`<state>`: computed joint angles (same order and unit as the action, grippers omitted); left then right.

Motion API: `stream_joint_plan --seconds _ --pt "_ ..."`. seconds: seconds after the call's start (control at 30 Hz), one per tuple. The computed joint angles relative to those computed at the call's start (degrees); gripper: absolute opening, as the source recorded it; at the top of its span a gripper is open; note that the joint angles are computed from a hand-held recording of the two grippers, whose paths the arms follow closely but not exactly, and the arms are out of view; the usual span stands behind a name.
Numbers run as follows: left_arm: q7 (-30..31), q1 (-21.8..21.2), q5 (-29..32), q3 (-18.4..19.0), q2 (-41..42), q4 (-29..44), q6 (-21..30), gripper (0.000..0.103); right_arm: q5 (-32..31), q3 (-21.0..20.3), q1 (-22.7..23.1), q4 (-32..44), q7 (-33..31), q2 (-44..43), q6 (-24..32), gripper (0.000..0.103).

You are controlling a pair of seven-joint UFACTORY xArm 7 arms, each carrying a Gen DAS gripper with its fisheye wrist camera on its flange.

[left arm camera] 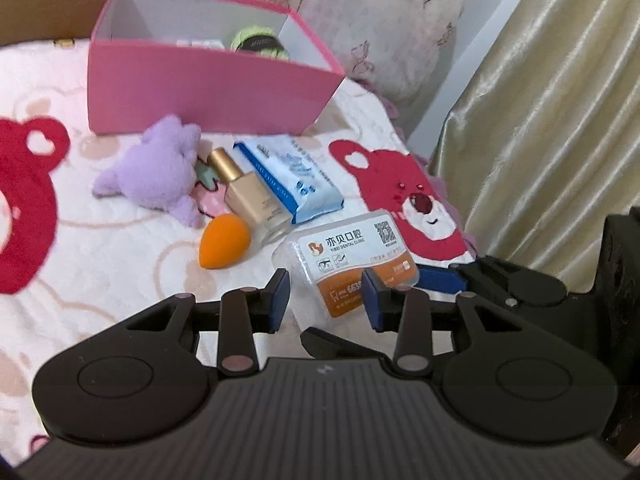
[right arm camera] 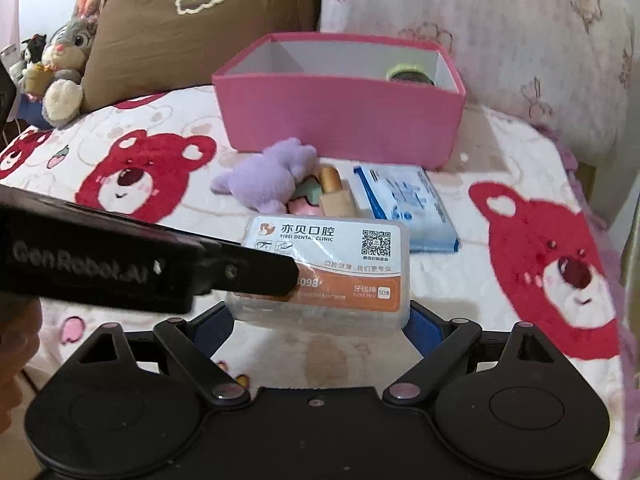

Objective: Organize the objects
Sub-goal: 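Carry the dental-floss box with the left tool over the pink box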

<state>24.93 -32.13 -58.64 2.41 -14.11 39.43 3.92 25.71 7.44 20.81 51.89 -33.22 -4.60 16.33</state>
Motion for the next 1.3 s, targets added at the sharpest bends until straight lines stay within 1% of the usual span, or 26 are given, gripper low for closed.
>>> stream_joint_plan --seconds 0.03,0.1,0.2,0.37,0.5,0.6,0.73,0.87,0.93,1.0,1.07,1.17,1.3 --pt "-3.78 2.56 3.93 -1.92 -1.41 -0.66 1.13 0.037 -0.96 0.28 -0.05 -0.13 0.95 -0.81 0.34 0.093" --pt "-9.79 5.92 10.19 -3.47 -4.24 -1.32 4.17 0.037 -1.7 0.41 0.29 -0.07 2.19 -2.37 0.95 0.093" --pt "-15.78 8.46 17.22 -3.56 -7.61 -1.06 8.47 0.037 -0.9 -0.07 1.42 0.33 2.05 -4.27 1.38 0.093" --pt "-21.64 11.51 26.89 -2.99 -11.27 1.93 15.91 0.037 -2.09 -0.42 2.52 3.45 2.27 -5.42 3.02 0.093" --pt "-24.03 13.57 32.1 -2.63 -11.96 6.02 20.57 0.037 -3.56 -0.07 2.56 8.14 3.48 -4.2 4.65 0.093" --pt "-24.78 14.86 34.21 -1.79 -11.19 10.01 24.67 0.037 -5.39 0.59 2.12 12.66 5.3 -2.21 6.75 0.093" --pt "-24.5 16.9 35.86 -0.84 -8.41 17.06 30.93 0.037 -6.09 1.35 1.6 17.9 6.89 0.33 9.1 0.093" --pt "-22.81 18.82 35.75 -0.32 -5.07 23.29 34.74 0.037 -8.34 2.25 0.95 24.21 9.43 4.36 11.02 0.093" --pt "-22.79 20.28 37.39 -1.07 -3.22 26.3 36.56 0.037 -8.16 2.61 0.58 28.05 9.91 7.01 13.19 0.093" --pt "-22.79 21.51 39.11 -1.83 -1.46 28.85 37.83 0.037 -8.42 2.95 0.18 31.83 9.98 9.59 15.26 0.093" --pt "-22.25 22.34 39.19 -1.88 0.51 31.33 38.88 0.037 -9.64 3.24 -0.02 35.98 10.86 12.41 17.25 0.093" --pt "-20.85 23.45 36.71 -1.33 3.78 34.53 38.96 0.037 -10.38 3.74 -0.48 42.18 10.32 16.98 19.09 0.093" --pt "-18.06 25.12 33.24 -1.19 7.7 37.26 37.59 0.037 -12.63 3.96 -0.27 52.6 10.22 24.42 23.24 0.093"
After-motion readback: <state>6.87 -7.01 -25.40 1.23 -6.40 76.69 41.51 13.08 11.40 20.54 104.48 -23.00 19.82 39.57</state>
